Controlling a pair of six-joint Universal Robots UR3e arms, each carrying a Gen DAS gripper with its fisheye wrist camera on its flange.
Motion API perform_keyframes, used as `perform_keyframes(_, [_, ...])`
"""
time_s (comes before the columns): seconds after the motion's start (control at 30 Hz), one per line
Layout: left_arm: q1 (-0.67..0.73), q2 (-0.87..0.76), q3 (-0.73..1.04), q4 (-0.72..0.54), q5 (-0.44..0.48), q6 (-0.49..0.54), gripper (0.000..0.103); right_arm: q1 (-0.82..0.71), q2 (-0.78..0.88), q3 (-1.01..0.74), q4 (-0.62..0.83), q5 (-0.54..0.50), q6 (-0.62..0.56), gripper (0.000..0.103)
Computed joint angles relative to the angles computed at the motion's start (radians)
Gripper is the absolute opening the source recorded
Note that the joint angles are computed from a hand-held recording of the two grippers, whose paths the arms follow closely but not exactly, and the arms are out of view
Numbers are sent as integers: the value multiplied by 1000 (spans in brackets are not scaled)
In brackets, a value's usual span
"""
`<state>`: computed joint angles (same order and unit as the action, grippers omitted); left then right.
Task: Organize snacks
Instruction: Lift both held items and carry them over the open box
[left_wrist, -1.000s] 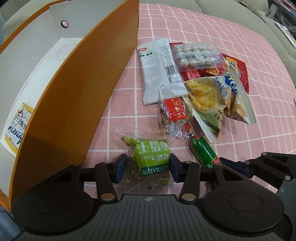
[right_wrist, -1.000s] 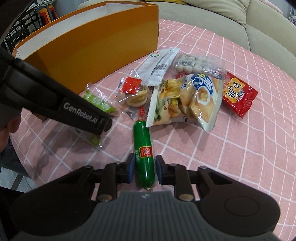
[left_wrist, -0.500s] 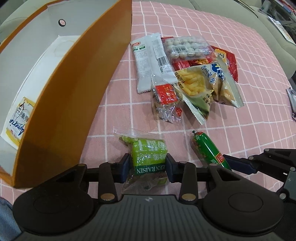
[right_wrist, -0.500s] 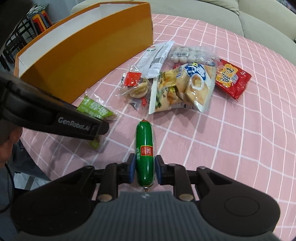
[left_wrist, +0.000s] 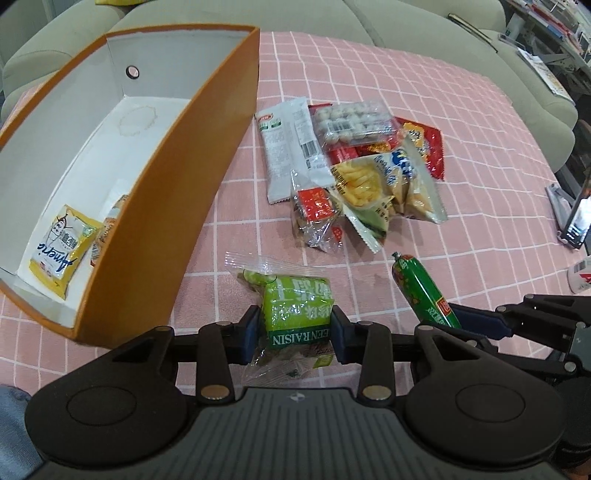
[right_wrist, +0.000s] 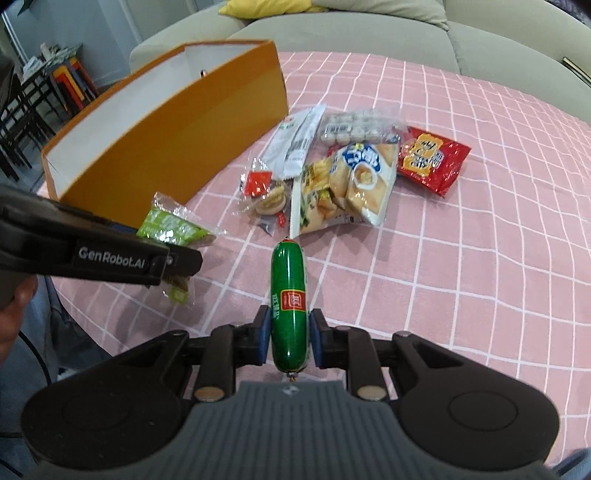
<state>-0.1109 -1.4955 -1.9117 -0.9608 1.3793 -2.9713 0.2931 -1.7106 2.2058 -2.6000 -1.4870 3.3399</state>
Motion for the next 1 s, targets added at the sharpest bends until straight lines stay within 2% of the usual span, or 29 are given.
perform_keyframes(0.33, [74, 113, 30, -75, -78, 52, 43, 29, -60, -89, 38, -9, 26, 18])
perform_keyframes(0.47, [142, 143, 59, -113, -141, 86, 43, 49, -32, -179, 50, -14, 18, 18])
perform_keyframes(0.77, [305, 151, 163, -180, -194, 189, 43, 126, 158, -457, 46, -32, -14, 18])
perform_keyframes(1.0, [384, 96, 279, -209, -192, 241, 43, 169, 326, -693, 61, -22, -58, 18])
